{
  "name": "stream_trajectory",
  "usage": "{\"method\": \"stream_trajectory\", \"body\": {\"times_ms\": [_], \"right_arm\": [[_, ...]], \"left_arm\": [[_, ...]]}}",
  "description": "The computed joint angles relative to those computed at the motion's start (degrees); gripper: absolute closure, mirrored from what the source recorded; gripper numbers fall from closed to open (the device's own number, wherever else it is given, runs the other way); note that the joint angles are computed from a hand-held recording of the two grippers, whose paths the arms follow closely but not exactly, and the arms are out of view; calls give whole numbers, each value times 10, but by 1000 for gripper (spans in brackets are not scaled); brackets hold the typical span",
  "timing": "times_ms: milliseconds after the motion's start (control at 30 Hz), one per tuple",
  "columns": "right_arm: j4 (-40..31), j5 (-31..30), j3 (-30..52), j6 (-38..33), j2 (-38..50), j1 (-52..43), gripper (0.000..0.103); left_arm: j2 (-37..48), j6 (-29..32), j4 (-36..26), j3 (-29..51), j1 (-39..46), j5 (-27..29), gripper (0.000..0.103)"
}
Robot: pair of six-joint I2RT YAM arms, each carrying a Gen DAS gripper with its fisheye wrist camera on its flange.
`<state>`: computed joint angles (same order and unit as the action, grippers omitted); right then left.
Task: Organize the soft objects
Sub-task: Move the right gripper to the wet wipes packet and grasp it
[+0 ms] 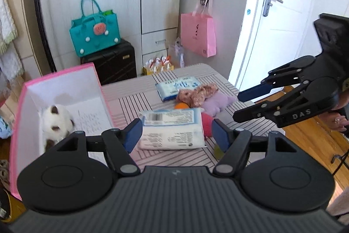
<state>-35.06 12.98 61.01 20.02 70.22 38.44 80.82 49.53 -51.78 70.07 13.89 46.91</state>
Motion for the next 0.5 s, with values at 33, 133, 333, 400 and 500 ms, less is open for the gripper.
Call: {"method": "stream_trajectory", "body": {"times_ms": [33, 133, 333, 400, 500], "right_arm": [[12, 2, -17, -4, -8, 0, 51], [40, -6, -50, -8, -13, -14, 49], [112, -44, -115, -33, -17, -42, 49], [136, -53, -132, -34, -14, -44, 49], [161, -81, -143, -25, 3, -54, 49]], "left_arm": [[-8, -16, 20, -19, -10, -8, 33], [-22, -66, 76, -67, -52, -51, 33], [48, -158, 54, -10, -113, -91, 33], [79, -184, 46, 25, -133, -112, 33], [118, -232, 63, 59, -174, -183, 33]]}}
